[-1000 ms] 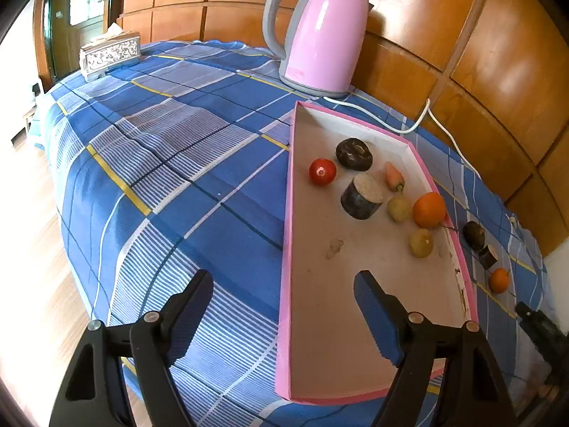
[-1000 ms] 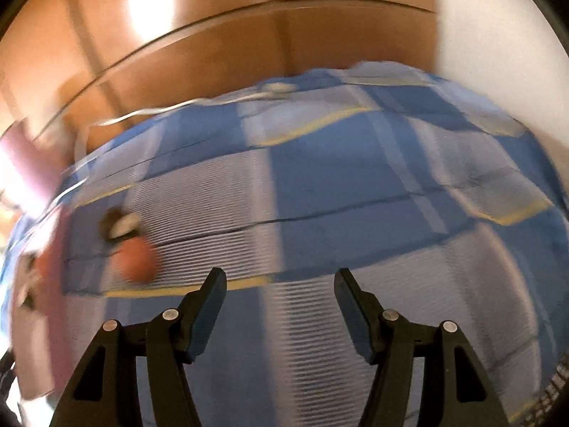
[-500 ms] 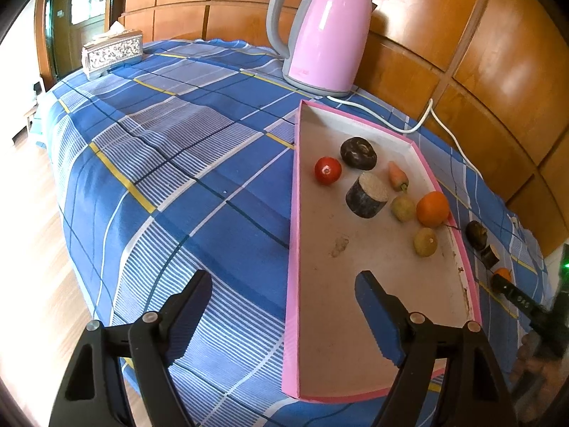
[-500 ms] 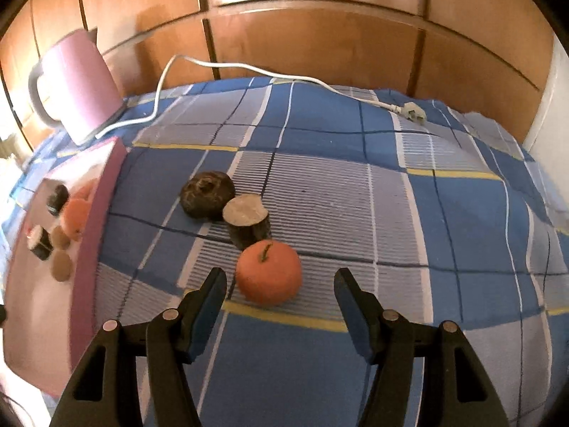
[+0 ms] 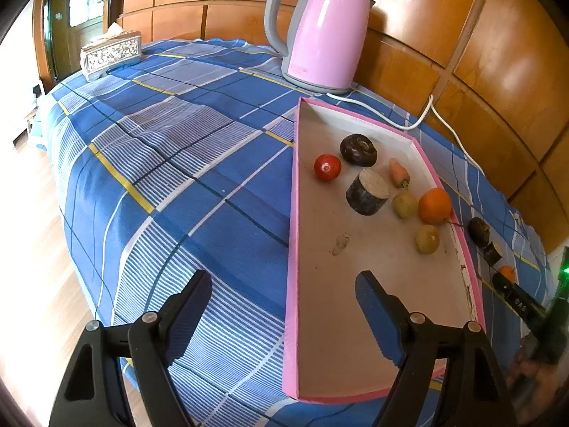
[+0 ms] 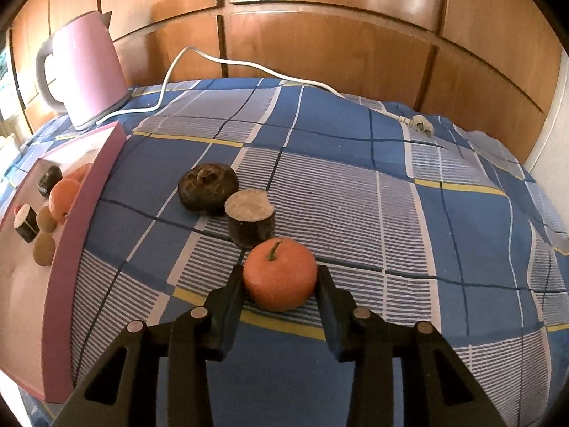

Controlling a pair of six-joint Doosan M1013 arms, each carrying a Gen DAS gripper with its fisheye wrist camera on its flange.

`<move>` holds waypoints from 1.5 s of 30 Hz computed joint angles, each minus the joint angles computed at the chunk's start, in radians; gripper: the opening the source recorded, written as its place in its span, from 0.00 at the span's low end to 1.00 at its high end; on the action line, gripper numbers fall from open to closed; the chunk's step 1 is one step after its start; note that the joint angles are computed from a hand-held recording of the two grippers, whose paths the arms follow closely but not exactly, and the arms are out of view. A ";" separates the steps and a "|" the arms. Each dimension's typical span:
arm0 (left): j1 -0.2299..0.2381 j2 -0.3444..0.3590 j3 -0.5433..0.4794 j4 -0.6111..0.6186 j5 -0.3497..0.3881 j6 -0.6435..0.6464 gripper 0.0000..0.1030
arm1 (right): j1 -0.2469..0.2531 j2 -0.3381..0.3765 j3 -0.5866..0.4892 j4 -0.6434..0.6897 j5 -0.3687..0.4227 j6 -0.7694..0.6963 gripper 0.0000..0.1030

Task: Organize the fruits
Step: 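Lower the right tool onto the orange on the bedspread and grasp it, then carry the orange into the pink tray and open the right tool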

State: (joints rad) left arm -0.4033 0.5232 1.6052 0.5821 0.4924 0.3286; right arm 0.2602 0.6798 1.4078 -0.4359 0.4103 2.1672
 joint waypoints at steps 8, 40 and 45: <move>-0.003 -0.003 0.003 0.005 -0.005 -0.005 0.81 | -0.004 -0.017 0.021 0.049 -0.007 -0.017 0.38; -0.002 -0.018 0.019 0.017 -0.026 -0.038 0.82 | 0.000 -0.088 0.098 0.328 -0.076 -0.301 0.38; -0.001 -0.019 0.021 0.018 -0.029 -0.046 0.82 | 0.008 -0.098 0.097 0.509 -0.084 -0.513 0.38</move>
State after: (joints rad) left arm -0.4041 0.5045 1.6259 0.5998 0.4635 0.2825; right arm 0.2685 0.5821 1.5044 0.0728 0.3260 1.6544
